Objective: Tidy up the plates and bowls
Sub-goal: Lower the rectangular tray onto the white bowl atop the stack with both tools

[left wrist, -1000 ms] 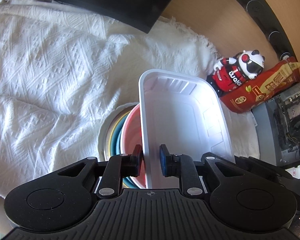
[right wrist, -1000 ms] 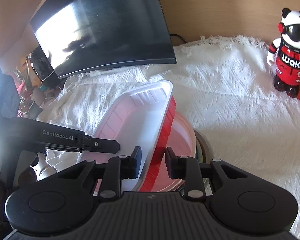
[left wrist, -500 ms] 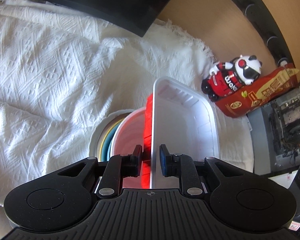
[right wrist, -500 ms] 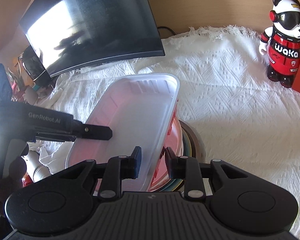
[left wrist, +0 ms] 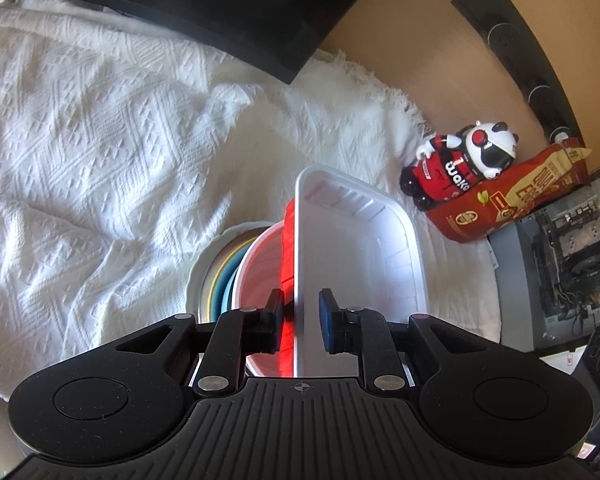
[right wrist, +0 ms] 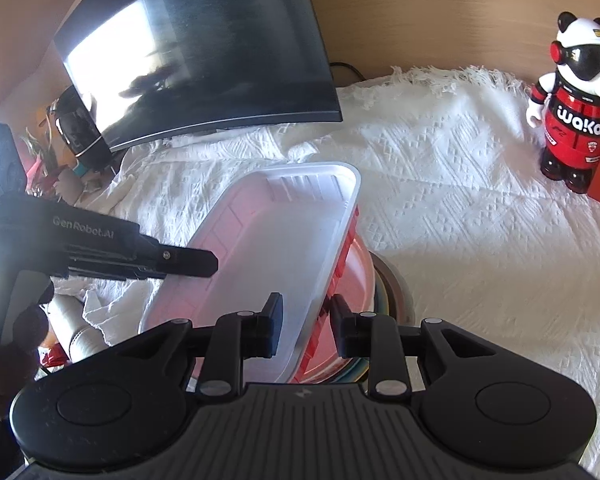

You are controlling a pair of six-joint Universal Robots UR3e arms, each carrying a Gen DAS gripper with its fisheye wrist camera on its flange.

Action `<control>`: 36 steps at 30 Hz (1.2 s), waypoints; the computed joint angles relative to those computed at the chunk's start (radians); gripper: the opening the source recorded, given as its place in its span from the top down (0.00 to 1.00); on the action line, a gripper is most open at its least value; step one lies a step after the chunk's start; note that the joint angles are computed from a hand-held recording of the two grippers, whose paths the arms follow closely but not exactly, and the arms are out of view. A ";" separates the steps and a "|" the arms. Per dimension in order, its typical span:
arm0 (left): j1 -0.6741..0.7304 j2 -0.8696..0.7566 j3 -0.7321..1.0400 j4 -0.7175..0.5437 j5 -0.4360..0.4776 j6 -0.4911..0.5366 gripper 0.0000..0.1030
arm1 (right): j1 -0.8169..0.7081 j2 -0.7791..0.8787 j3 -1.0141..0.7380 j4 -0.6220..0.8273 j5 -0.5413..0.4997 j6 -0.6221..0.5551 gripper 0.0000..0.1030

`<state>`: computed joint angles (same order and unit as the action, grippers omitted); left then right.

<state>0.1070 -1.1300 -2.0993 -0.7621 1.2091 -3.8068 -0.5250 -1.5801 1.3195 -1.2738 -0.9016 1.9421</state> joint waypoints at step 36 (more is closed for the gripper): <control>0.010 -0.058 0.033 0.026 -0.010 -0.011 0.81 | 0.036 0.013 0.020 -0.120 -0.003 0.029 0.76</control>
<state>0.1172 -1.1884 -2.0659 -0.7358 1.1989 -3.8175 -0.4890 -1.5668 1.3396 -1.3934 -0.9043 1.9709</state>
